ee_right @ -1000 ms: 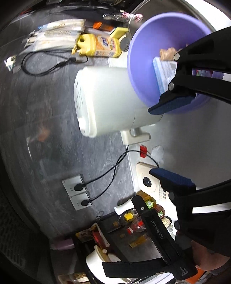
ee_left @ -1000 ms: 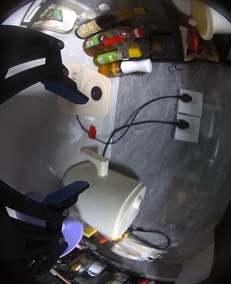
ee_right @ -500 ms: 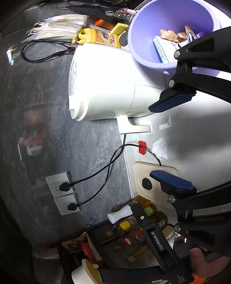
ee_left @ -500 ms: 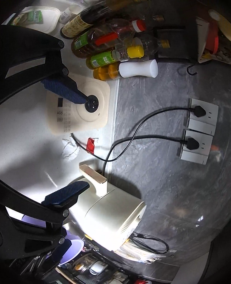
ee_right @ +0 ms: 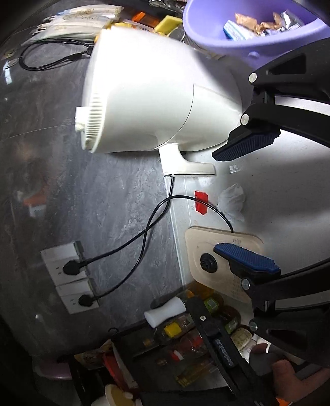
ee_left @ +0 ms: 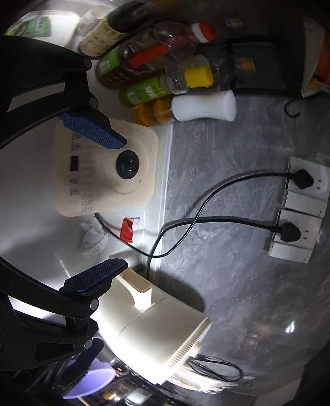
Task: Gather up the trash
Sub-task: 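Move both tools toward the red paper and white tissue by the air fryer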
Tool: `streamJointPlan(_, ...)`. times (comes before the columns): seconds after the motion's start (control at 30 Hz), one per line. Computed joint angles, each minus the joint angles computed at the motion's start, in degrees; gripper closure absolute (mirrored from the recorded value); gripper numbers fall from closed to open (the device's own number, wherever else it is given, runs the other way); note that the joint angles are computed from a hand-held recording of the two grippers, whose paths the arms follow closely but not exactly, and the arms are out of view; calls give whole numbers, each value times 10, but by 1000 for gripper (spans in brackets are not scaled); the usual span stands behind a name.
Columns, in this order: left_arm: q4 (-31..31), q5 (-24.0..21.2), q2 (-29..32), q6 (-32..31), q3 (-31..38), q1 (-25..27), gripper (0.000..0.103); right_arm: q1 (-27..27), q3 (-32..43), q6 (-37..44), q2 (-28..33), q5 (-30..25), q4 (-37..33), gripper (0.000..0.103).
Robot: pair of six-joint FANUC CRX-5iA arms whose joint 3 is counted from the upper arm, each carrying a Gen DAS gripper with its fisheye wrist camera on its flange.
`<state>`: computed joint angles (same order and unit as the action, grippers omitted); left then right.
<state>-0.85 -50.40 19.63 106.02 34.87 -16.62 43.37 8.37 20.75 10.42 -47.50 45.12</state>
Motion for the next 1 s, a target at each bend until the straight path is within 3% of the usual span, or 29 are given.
streamJointPlan(0.27, 33, -17, 62, -51, 57, 0, 20, -27, 45, 40, 55, 6, -43, 40)
streamJointPlan(0.57, 51, -101, 171, -102, 189, -3, 35, -48, 56, 53, 82, 34, -106, 45)
streamJointPlan(0.77, 52, -153, 242, -129, 285, -4, 45, -61, 50, 18, 93, 56, -133, 47)
streamJointPlan(1.0, 76, -178, 294, -154, 352, -1, 54, -73, 26, -34, 91, 88, -147, 50)
